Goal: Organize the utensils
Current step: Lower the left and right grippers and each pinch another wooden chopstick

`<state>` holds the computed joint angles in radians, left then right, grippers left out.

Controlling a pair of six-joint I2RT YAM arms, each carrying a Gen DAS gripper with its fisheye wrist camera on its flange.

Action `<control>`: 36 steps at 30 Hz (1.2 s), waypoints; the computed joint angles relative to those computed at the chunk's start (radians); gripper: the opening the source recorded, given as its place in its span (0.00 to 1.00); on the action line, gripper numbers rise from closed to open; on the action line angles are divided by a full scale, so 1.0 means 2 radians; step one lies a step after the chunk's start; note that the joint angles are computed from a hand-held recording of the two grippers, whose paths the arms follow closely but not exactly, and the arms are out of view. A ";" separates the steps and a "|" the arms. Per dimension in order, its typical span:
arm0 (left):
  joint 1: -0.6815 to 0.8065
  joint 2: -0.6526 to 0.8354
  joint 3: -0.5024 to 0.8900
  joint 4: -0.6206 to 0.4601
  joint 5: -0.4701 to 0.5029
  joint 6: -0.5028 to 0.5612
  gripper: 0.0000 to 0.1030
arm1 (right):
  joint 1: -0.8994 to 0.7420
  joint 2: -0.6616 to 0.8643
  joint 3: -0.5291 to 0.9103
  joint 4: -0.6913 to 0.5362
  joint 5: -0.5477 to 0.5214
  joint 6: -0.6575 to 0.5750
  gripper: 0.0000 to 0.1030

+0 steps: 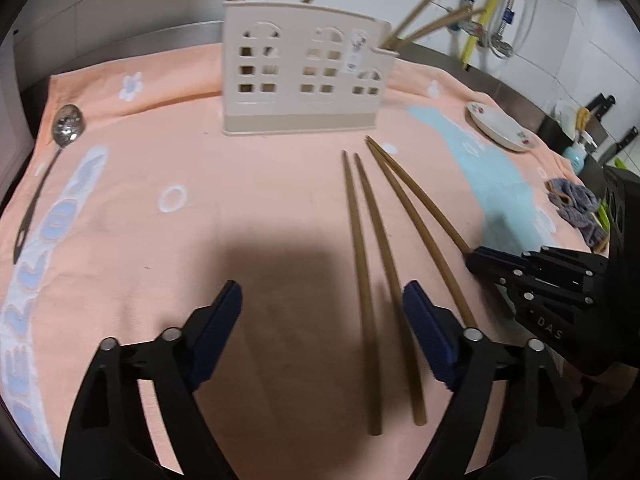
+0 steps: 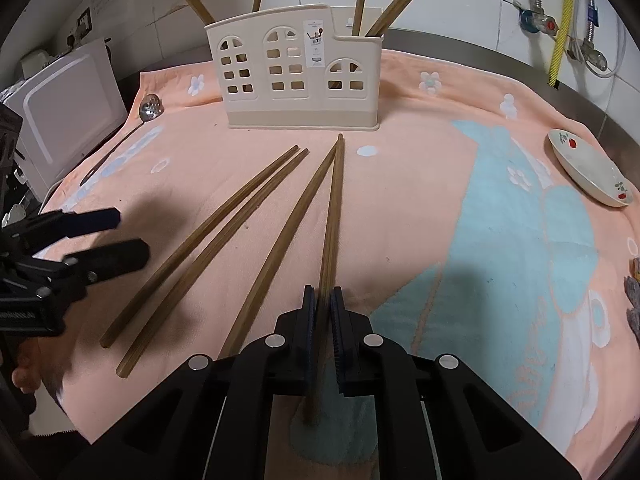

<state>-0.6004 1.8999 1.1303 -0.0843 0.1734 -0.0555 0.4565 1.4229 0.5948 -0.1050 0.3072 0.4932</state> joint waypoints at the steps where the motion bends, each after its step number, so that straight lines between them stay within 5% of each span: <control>1: -0.002 0.004 0.003 -0.002 0.002 0.000 0.67 | 0.000 -0.001 -0.001 0.000 0.000 0.001 0.07; 9: -0.012 0.025 0.020 -0.015 0.012 0.002 0.26 | 0.002 -0.009 -0.008 0.001 0.002 0.003 0.07; 36: -0.040 0.028 0.019 -0.007 -0.037 0.021 0.09 | 0.008 -0.012 -0.014 0.007 0.002 0.016 0.08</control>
